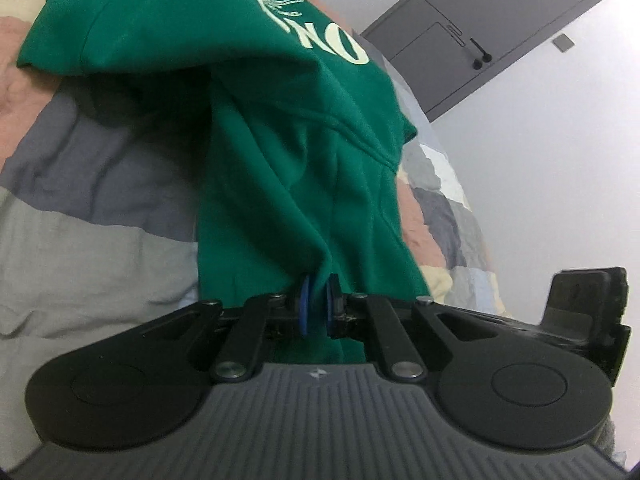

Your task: Fold large clothes

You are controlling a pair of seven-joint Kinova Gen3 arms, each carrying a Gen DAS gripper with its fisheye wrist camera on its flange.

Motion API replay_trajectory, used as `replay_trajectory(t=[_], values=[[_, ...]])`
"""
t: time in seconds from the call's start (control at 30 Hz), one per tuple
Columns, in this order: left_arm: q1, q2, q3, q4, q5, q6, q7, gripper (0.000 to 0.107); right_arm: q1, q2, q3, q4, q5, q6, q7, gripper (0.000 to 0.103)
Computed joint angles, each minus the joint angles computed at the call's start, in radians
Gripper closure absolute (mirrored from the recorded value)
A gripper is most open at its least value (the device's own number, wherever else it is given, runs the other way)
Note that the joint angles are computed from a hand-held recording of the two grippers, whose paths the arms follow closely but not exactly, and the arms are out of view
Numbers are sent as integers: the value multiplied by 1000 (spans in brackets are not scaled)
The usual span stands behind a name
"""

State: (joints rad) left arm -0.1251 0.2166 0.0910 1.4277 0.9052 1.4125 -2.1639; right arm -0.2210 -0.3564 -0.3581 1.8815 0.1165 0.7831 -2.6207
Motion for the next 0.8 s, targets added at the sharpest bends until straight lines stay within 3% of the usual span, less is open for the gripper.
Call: replay_trajectory(t=[0.1, 0.13, 0.17, 0.23, 0.33, 0.5, 0.8], values=[[-16, 5, -6, -3, 17, 14, 12, 92, 21, -27, -11, 14, -4, -5, -44, 86], [-22, -4, -7, 6, 27, 13, 10, 77, 27, -33, -13, 18, -5, -9, -55, 77], [-25, -3, -9, 5, 36, 11, 7, 54, 32, -43, -10, 28, -10, -21, -66, 70], [-38, -15, -12, 11, 63, 10, -5, 38, 47, -75, -7, 56, -20, -62, -89, 45], [-49, -12, -13, 11, 133, 2, -21, 36, 77, -110, -4, 79, -35, -102, -105, 42], [-60, 39, -6, -49, 205, -46, 64, 31, 183, -115, -14, 92, -25, -159, -148, 42], [-30, 202, 78, -179, 188, -183, 228, 27, 284, 29, 58, 84, 16, -276, -220, 42]])
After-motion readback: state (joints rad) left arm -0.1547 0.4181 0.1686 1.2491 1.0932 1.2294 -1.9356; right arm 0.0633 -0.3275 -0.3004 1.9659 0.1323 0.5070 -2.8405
